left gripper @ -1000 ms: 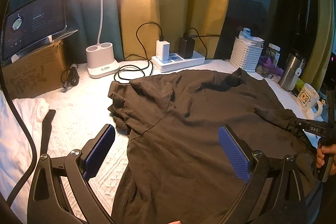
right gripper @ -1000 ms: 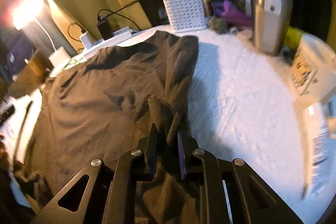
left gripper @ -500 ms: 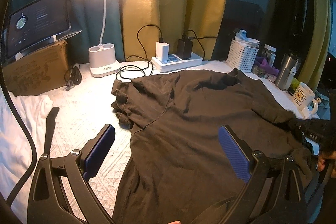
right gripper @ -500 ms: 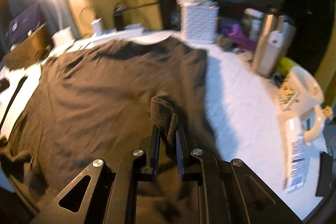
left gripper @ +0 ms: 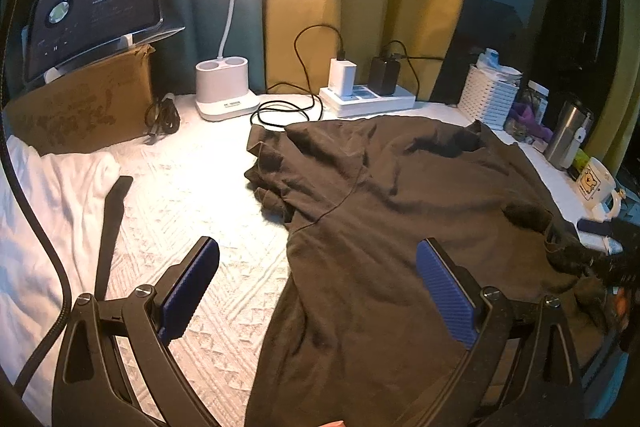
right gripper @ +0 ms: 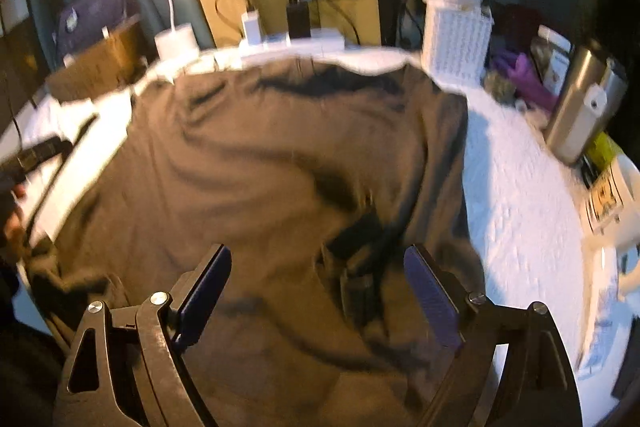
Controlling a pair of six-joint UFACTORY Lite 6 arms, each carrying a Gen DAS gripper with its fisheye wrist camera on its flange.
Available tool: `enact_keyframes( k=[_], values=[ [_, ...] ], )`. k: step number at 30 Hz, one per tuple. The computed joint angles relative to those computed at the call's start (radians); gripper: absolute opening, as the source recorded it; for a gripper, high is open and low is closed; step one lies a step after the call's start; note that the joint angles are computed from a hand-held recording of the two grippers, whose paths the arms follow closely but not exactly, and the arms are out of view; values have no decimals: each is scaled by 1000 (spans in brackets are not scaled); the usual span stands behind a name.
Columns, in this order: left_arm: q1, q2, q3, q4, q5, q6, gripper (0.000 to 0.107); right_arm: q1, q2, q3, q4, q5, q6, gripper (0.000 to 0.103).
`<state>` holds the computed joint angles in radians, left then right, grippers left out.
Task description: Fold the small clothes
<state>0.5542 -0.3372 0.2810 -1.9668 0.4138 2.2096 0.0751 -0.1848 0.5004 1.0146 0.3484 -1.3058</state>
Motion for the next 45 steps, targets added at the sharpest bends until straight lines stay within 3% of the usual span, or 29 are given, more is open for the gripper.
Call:
enact_keyframes(
  k=[3,8,11,19,25,27,29,31,32,34,42,45],
  values=[
    [-2,43,24,-34,3,35,98,-7,172,111,174,19,-115,89],
    [6,147,84,-93,-5,95,98,18,462,286,235,146,-89,89],
    [21,243,152,-106,-14,105,98,87,493,316,256,104,-101,89],
    [-11,514,422,-99,-30,77,98,57,466,372,250,38,-96,89],
    [-40,802,727,84,-65,-114,97,0,510,421,233,3,-99,89],
    [-34,885,816,199,-66,-231,88,-22,524,433,239,0,-111,89],
    [-31,955,888,307,-58,-333,64,-38,533,440,245,-5,-121,89],
    [-38,975,899,257,-66,-267,44,-53,540,444,258,-7,-134,89],
    [-45,974,892,219,-79,-215,27,-58,543,446,259,-7,-136,89],
    [-37,965,882,218,-66,-208,8,-66,547,447,260,-8,-138,89],
    [26,741,574,-396,-27,395,6,-71,504,397,295,9,-183,89],
    [23,721,527,-517,-21,493,6,-71,496,384,302,16,-189,89]
  ],
)
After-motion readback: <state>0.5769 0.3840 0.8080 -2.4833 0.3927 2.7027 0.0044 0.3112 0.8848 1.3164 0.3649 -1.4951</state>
